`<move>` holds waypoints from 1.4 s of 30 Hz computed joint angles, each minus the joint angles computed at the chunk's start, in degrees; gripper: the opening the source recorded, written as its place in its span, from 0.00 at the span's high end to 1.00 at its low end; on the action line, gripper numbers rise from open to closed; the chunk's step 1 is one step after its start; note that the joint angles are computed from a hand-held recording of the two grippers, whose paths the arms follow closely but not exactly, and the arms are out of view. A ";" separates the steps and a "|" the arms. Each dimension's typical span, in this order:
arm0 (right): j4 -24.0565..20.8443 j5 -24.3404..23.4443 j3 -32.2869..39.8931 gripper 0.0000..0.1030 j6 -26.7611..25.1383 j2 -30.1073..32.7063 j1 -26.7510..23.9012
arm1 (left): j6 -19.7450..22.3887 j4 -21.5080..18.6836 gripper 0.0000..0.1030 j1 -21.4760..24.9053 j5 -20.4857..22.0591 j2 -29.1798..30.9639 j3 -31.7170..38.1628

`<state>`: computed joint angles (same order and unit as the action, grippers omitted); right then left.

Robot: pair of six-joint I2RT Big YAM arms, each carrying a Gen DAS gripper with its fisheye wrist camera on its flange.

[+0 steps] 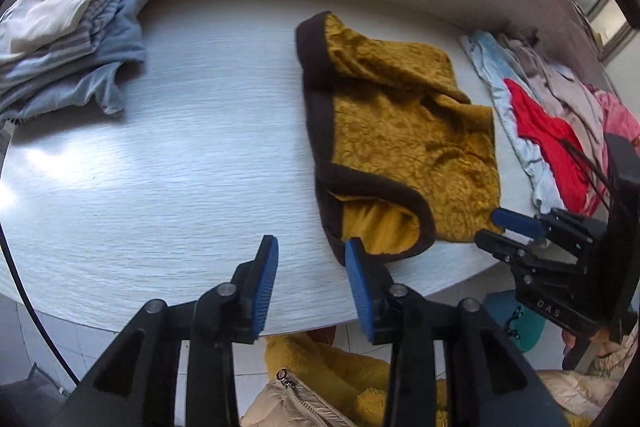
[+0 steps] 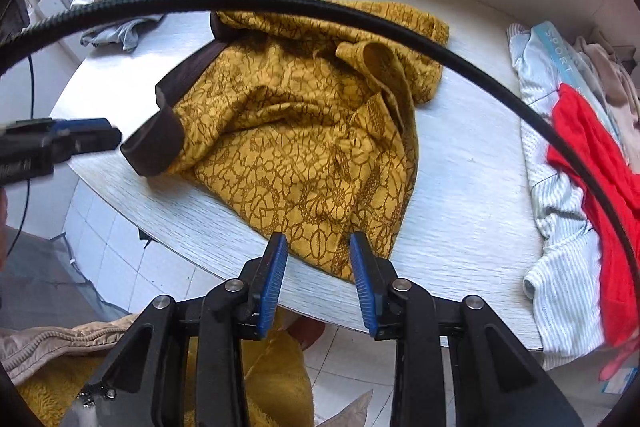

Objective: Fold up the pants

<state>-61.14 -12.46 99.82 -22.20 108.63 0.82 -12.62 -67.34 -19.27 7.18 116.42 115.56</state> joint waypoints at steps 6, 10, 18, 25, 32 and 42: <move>-0.16 -0.56 0.86 0.68 -1.23 0.34 0.29 | 3.72 0.30 0.54 -1.60 1.81 -0.56 0.15; -0.64 -0.41 1.06 0.68 -1.80 1.01 0.47 | 2.91 2.30 0.50 -1.05 3.16 -1.17 -0.36; 0.85 0.46 -0.06 0.68 -4.04 0.48 0.98 | 0.75 -2.69 0.51 0.91 -0.65 4.84 7.46; -0.98 2.97 1.12 0.68 -5.43 1.07 1.84 | 5.51 -10.10 0.48 -0.97 -9.83 11.73 17.90; -6.80 4.66 6.16 0.68 -6.59 3.93 1.58 | -0.15 -15.01 0.46 0.97 -11.61 13.85 22.11; -10.26 5.22 9.03 0.68 -10.20 5.70 0.94 | -1.39 -15.18 0.46 2.15 -11.41 12.34 19.97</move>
<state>-71.41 -7.24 108.85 -32.40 114.33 1.76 -14.02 -82.53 -17.12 -4.23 128.77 135.54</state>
